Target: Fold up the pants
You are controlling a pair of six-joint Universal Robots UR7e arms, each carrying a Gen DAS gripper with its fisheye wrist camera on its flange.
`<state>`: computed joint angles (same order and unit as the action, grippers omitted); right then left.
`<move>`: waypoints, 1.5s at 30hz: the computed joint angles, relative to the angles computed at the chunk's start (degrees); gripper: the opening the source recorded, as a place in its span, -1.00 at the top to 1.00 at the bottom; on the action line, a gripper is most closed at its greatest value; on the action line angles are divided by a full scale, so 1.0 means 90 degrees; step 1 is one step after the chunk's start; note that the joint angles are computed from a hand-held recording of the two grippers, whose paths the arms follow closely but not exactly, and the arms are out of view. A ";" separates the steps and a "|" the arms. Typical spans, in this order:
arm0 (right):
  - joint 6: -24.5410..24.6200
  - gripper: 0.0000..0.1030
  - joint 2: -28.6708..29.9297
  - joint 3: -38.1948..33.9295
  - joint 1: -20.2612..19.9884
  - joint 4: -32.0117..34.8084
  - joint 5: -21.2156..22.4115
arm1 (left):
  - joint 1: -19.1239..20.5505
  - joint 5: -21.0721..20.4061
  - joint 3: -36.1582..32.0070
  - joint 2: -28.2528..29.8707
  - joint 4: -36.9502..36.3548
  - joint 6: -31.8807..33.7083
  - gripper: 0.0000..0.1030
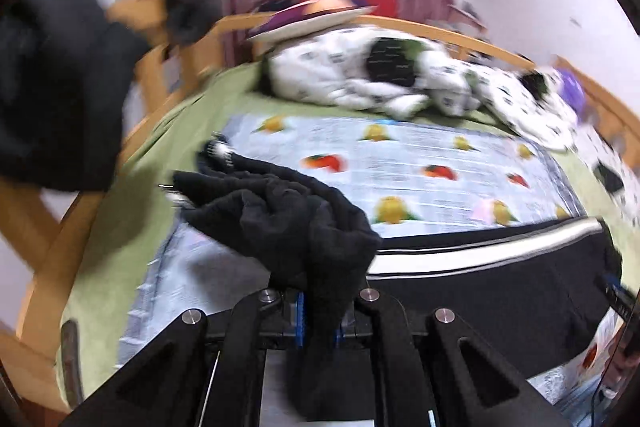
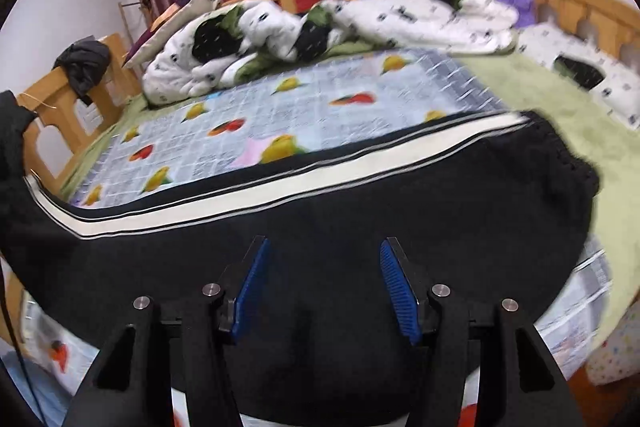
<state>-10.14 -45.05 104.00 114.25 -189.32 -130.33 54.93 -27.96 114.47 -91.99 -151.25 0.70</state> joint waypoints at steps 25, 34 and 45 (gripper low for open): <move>0.0103 -0.11 -0.0915 0.1144 -0.0574 -0.1067 0.0589 | -0.0537 -0.2491 0.1418 0.1326 -0.0306 -0.0834 -0.41; 0.0146 0.09 -0.0013 0.0334 -0.0267 0.0190 0.1600 | 0.0094 -0.1295 0.1404 0.0220 -0.0248 -0.1127 -0.41; 0.0327 0.31 -0.0013 0.0552 -0.0210 0.1131 0.0885 | 0.0903 -0.1947 0.1103 0.0342 0.0492 -0.1056 -0.41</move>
